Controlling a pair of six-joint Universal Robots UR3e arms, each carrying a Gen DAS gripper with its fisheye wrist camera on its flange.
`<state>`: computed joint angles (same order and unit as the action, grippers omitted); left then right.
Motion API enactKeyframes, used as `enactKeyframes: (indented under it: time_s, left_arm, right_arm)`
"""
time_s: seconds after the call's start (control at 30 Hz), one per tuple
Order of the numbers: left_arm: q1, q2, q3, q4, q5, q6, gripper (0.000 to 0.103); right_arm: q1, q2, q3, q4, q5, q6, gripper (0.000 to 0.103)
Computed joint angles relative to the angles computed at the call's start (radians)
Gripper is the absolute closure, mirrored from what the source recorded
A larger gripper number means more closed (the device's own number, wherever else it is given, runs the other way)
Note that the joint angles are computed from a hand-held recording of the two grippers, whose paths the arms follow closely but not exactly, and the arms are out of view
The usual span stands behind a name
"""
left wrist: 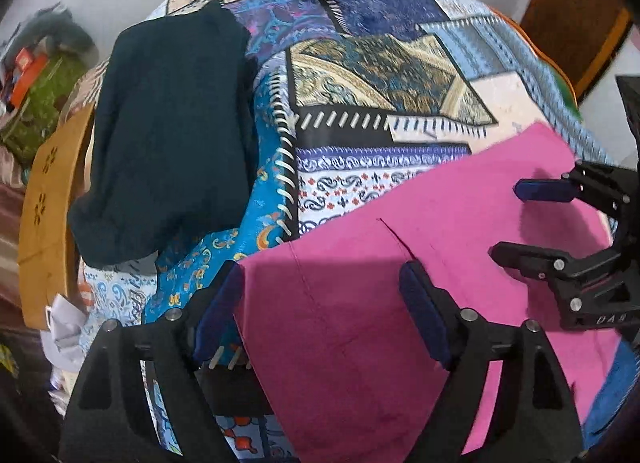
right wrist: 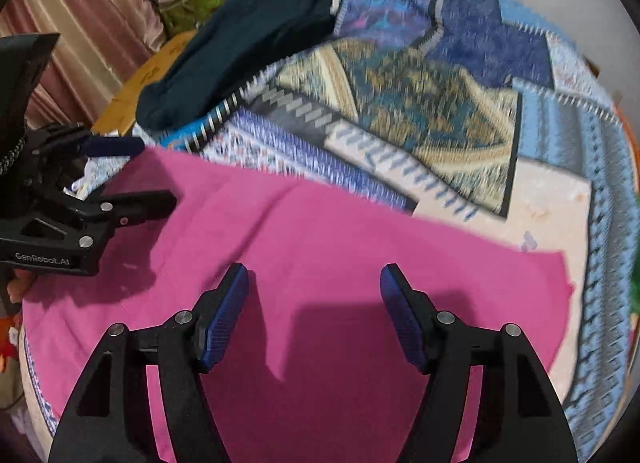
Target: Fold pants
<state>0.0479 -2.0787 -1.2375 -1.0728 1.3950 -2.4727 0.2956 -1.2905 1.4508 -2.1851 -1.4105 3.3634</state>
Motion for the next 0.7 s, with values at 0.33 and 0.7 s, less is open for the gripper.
enactKeyframes:
  time_s: [0.33,0.7]
  left_arm:
    - [0.016,0.103,-0.161,0.103,0.024,0.072,0.012]
    - [0.126,0.323,-0.402,0.133,-0.023,0.139,0.011]
  right_arm:
    - [0.038,-0.118,0.124,0.012,-0.053,0.012,0.026]
    - [0.059,-0.331,0.336,-0.018,-0.073,0.134,0.025]
